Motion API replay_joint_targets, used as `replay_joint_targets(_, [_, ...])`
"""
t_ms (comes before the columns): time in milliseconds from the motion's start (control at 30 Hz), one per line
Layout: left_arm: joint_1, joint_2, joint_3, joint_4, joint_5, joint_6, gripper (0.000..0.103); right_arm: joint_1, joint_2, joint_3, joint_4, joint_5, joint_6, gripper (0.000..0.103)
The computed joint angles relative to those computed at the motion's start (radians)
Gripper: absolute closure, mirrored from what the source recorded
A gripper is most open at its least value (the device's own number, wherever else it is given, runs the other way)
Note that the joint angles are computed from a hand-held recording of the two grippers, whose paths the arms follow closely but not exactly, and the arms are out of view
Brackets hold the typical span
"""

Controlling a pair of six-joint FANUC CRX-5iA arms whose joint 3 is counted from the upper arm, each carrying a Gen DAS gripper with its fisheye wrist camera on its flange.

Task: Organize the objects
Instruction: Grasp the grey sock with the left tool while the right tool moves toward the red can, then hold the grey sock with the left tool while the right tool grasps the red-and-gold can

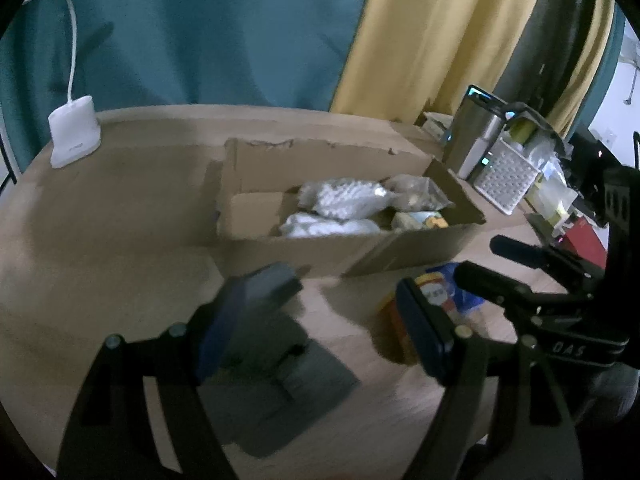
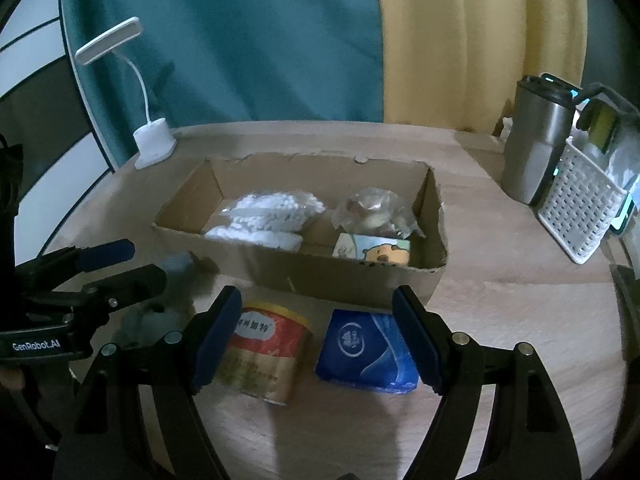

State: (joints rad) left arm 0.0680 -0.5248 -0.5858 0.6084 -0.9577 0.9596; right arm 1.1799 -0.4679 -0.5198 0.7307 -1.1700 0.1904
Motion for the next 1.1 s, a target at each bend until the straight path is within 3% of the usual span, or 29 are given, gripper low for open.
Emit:
replay_joint_targets(767, [0.088, -0.035, -0.061, -0.017, -0.052, -0.019, 0.024, 0.013, 0.037, 0.004, -0.061, 0.034, 0.025, 0.023])
replay_joint_targets(1100, [0.087, -0.020, -0.065, -0.038, -0.054, -0.010, 0.024, 0.004, 0.051, 0.010, -0.088, 0.050, 0.043, 0.023])
